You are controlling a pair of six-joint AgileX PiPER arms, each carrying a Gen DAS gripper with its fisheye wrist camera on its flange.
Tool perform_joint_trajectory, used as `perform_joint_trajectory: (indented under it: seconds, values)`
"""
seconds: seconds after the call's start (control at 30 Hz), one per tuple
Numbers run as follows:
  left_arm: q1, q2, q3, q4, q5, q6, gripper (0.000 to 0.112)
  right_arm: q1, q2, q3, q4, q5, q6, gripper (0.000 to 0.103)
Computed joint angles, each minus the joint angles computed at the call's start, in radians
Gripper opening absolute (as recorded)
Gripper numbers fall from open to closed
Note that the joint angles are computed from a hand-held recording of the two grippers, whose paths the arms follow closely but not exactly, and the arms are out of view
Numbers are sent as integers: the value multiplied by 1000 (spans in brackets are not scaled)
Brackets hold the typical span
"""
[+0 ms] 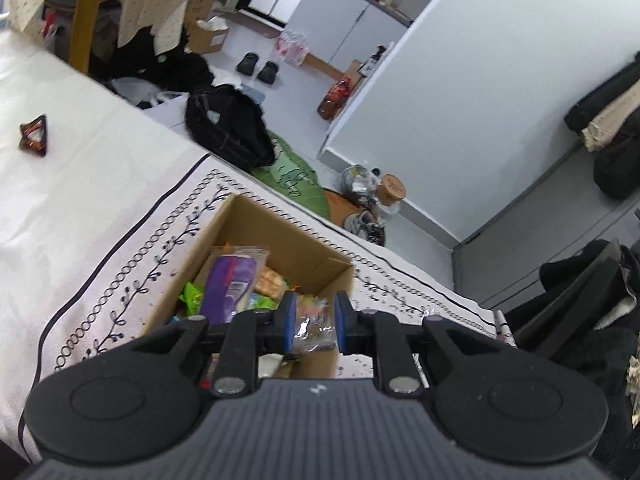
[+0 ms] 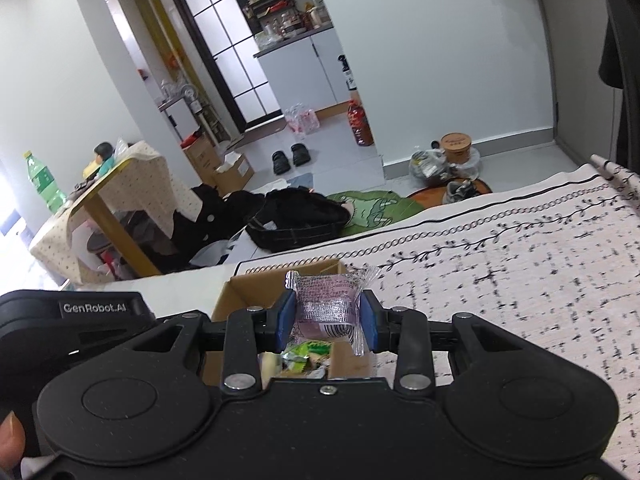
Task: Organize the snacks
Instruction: 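Carry both packets over the box and open both tools to drop them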
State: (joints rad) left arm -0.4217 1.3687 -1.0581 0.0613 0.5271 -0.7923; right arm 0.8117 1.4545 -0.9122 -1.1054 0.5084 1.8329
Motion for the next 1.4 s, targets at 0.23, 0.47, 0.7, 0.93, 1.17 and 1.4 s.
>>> perform_joint_trajectory:
  seconds: [0.23, 0.47, 0.7, 0.93, 1.17, 1.4]
  values:
    - [66, 1, 10, -37, 17, 8, 36, 15, 52, -46, 70, -13, -62, 34]
    - [107, -11, 29, -53, 21, 9, 49, 33, 103, -105, 152, -36, -143, 38]
    - [128, -8, 38, -62, 29, 26, 57, 37, 93, -86, 124, 0, -81, 44]
    - [113, 13, 30, -61, 38, 34, 64, 30, 33, -31, 136, 39, -56, 48]
    - [53, 14, 16, 52, 73, -50, 72, 35, -65, 35, 161, 76, -72, 61]
    - [-35, -23, 22, 148, 128, -147, 78, 54, -172, 85, 203, 146, -111, 82]
